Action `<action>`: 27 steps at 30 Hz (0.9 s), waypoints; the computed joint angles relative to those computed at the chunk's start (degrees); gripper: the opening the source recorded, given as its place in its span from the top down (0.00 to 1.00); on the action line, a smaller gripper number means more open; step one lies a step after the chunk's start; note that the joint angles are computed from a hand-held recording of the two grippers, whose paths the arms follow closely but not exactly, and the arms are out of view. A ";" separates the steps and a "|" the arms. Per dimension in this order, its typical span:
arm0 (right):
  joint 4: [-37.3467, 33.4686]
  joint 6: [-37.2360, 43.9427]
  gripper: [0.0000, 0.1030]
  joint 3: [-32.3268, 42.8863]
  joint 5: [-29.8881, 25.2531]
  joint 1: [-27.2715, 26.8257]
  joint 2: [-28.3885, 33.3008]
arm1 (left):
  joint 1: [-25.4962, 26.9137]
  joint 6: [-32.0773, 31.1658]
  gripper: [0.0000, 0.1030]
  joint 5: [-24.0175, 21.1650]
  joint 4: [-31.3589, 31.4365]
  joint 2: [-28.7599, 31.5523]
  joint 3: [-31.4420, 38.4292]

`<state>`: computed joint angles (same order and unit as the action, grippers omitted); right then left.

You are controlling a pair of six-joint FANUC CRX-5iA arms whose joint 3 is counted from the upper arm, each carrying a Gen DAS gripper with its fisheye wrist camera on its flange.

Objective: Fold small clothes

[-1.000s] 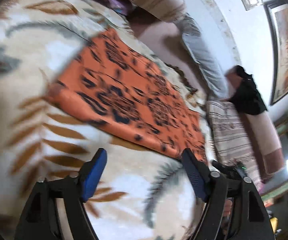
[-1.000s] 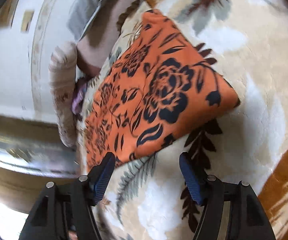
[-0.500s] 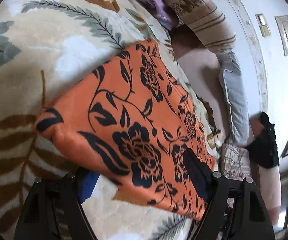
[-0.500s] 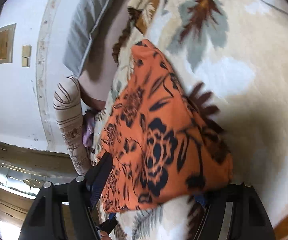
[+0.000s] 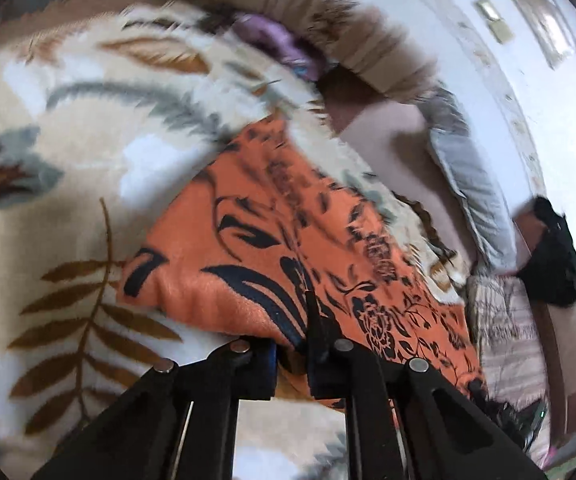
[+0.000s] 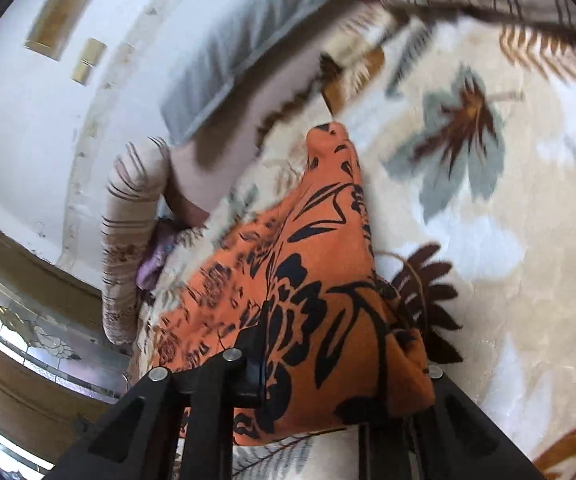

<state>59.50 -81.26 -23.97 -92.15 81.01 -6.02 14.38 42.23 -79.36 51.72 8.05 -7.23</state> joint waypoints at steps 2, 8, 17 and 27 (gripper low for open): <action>-0.34 -0.69 0.81 0.54 -4.07 2.21 0.16 | 1.26 -3.24 0.89 -1.84 -0.23 -2.36 -1.24; -7.74 -9.05 0.75 -7.87 12.39 3.76 -9.92 | 2.63 -3.40 0.86 -2.62 -13.81 -4.43 -1.96; -13.32 -11.24 0.69 1.96 -19.31 17.20 -3.42 | 10.77 -18.92 0.68 -1.23 -8.01 -11.13 -3.26; -10.92 9.99 0.69 3.87 2.56 3.97 -1.68 | -2.71 -17.83 0.33 12.97 -19.30 -12.67 -4.81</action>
